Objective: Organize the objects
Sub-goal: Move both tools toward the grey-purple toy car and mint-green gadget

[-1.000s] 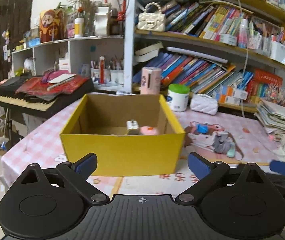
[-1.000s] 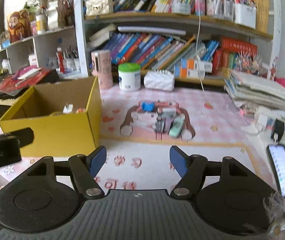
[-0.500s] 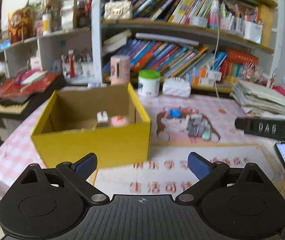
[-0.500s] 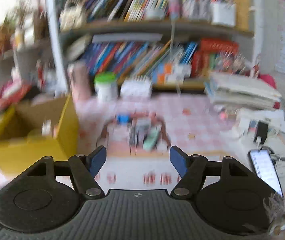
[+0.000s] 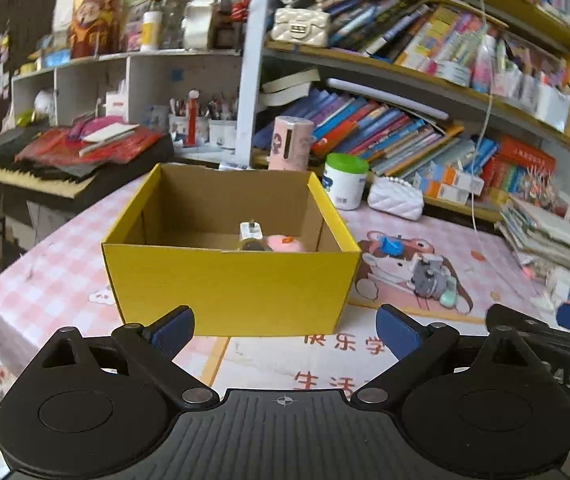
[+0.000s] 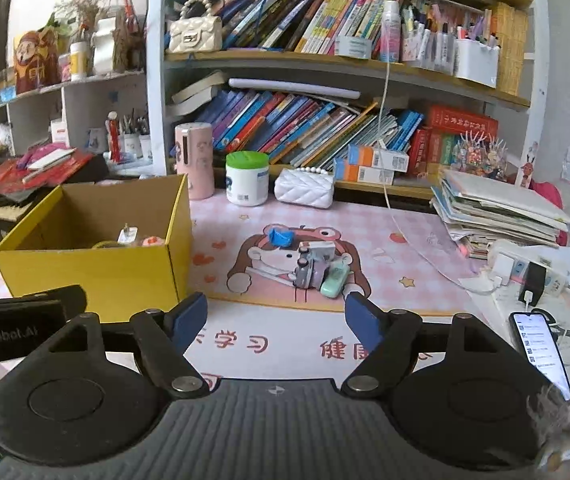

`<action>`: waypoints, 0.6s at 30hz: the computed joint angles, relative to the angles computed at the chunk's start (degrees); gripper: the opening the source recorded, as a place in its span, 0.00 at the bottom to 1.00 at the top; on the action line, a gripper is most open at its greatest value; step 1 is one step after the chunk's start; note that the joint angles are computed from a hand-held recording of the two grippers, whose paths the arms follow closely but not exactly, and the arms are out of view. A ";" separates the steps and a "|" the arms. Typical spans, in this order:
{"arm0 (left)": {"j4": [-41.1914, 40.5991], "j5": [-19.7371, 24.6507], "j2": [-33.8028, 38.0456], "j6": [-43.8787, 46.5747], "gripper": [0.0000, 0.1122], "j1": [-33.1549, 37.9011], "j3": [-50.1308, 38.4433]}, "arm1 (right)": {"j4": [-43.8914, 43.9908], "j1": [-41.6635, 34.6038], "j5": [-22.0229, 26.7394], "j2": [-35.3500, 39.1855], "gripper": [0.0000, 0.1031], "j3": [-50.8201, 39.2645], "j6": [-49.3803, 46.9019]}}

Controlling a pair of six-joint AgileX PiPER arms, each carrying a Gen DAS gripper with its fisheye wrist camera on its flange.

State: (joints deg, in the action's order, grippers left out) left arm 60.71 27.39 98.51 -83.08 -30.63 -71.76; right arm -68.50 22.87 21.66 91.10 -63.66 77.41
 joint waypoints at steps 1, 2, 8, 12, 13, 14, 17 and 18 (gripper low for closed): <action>-0.81 -0.52 0.38 0.70 0.89 0.46 -0.41 | -1.23 -0.15 0.26 0.25 0.79 -0.17 2.10; -2.20 -0.62 0.92 2.33 0.89 0.76 -1.10 | -0.83 -0.41 0.51 0.59 0.79 -0.27 2.40; -7.11 -1.28 4.03 9.83 0.89 1.37 -4.93 | 10.90 -3.02 2.15 4.02 0.79 -4.84 -6.66; -11.36 -0.95 5.81 13.76 0.89 1.87 -7.90 | 12.66 -3.91 1.00 4.43 0.79 -5.43 -8.87; -10.94 -0.84 6.22 13.78 0.89 1.69 -8.40 | 12.03 -4.06 0.51 4.44 0.79 -5.23 -8.37; -11.06 -0.60 6.70 14.59 0.89 1.48 -9.03 | 12.24 -4.22 0.28 4.65 0.79 -5.26 -8.44; -13.14 1.05 8.24 18.74 0.89 0.80 -11.49 | 16.75 -4.89 0.43 5.58 0.79 -6.10 -12.18; -13.78 1.64 8.70 19.64 0.89 0.60 -12.21 | 18.28 -5.13 0.53 5.78 0.79 -6.42 -13.65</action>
